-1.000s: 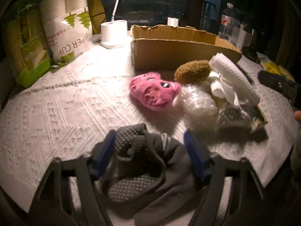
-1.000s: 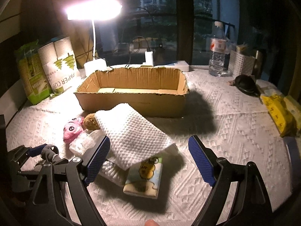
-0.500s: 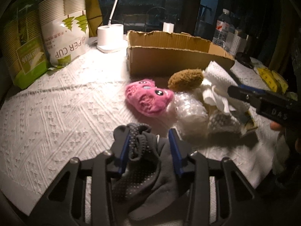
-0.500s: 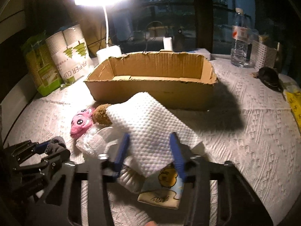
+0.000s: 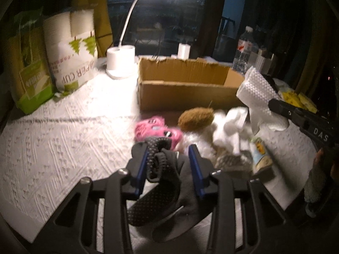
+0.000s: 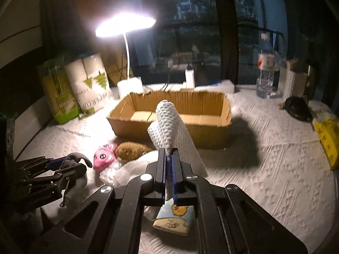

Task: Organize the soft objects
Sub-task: 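Lift the grey sock with the left tool into the box while the right tool lifts the towel over it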

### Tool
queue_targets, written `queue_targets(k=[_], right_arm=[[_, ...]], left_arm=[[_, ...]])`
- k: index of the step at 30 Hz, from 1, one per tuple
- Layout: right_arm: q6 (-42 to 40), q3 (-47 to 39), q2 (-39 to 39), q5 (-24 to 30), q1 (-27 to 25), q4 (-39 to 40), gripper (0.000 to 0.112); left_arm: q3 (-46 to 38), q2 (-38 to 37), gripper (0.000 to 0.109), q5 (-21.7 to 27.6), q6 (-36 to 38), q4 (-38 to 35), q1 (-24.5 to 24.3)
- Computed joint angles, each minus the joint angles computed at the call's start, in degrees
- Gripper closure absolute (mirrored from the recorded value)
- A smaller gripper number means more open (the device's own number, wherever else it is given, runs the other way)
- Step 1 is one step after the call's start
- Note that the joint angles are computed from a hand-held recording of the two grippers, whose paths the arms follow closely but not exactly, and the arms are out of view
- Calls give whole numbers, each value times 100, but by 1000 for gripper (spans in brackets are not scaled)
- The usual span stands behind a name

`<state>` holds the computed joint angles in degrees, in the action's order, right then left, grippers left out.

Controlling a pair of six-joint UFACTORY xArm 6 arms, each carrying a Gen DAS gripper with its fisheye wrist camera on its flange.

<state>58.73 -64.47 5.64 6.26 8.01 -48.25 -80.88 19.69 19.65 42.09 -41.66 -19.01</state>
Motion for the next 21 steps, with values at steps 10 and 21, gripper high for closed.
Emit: queue_targets(k=[10,21], right_arm=[[20,-127,-130,-370,-357,-290,108],[-1538,-452,214,-726,-533,1109,108]], left_arm=[[-649,183,70,-58,-19,-66,-166],[-1826,828,70,-25,-49,-23,-382]])
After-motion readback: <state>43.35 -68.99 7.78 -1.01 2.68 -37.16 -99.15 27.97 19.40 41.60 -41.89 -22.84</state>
